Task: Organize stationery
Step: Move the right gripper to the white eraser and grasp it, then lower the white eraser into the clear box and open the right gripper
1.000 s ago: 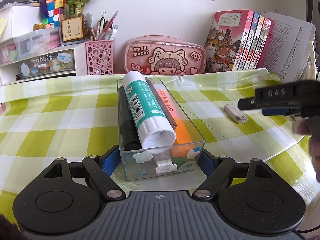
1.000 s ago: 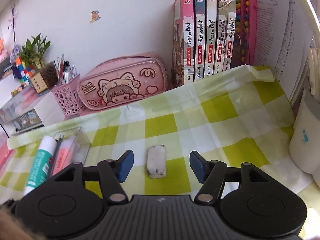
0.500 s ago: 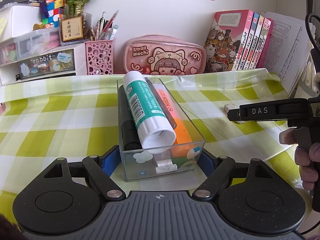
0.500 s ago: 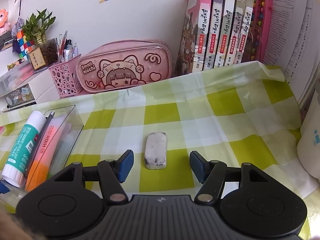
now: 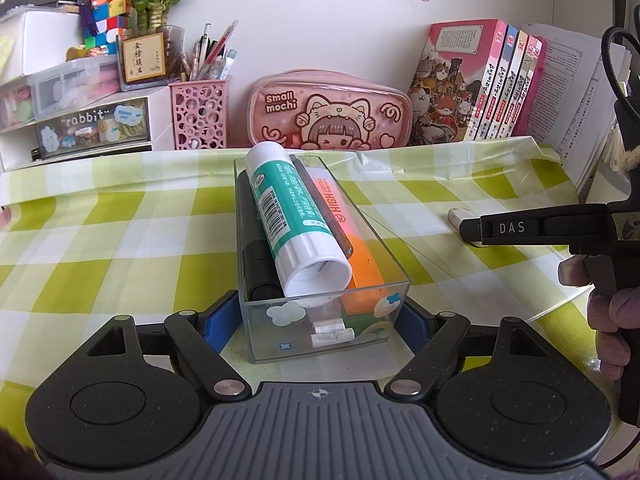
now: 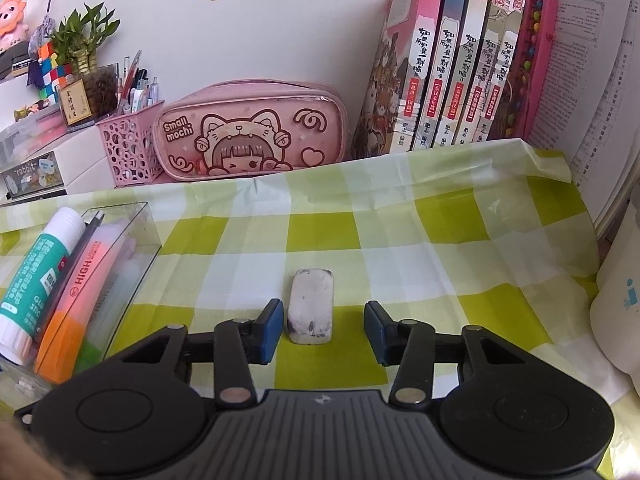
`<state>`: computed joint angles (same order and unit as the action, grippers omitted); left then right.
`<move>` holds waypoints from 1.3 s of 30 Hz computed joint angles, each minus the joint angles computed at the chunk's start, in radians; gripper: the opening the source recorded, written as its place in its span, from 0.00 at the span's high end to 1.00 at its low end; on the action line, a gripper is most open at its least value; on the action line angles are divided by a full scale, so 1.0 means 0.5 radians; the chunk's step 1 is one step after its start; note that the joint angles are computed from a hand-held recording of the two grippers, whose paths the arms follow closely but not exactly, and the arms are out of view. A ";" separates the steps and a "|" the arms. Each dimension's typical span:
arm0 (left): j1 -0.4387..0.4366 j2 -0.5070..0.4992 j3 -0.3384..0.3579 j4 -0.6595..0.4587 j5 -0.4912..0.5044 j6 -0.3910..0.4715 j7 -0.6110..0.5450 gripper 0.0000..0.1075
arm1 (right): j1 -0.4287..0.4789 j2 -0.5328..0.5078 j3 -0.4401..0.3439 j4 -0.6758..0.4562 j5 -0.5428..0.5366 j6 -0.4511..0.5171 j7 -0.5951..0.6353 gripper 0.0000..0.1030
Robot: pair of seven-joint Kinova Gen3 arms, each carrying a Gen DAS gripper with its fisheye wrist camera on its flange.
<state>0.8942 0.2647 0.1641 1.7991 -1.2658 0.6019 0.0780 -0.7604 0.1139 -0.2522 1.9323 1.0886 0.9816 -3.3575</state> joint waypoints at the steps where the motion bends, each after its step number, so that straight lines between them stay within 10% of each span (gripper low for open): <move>1: 0.000 -0.001 0.000 0.000 0.001 0.000 -0.001 0.26 | 0.002 -0.005 0.000 0.006 0.003 -0.013 -0.006 0.42; 39: -0.001 0.000 0.001 -0.002 0.003 0.001 -0.004 0.26 | 0.490 -0.302 -0.104 0.154 -0.080 -1.372 -0.294 0.44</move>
<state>0.8938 0.2649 0.1646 1.7982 -1.2644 0.6025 0.0761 -0.5153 -0.0371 -0.3042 2.0092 1.0488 0.2954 -3.5044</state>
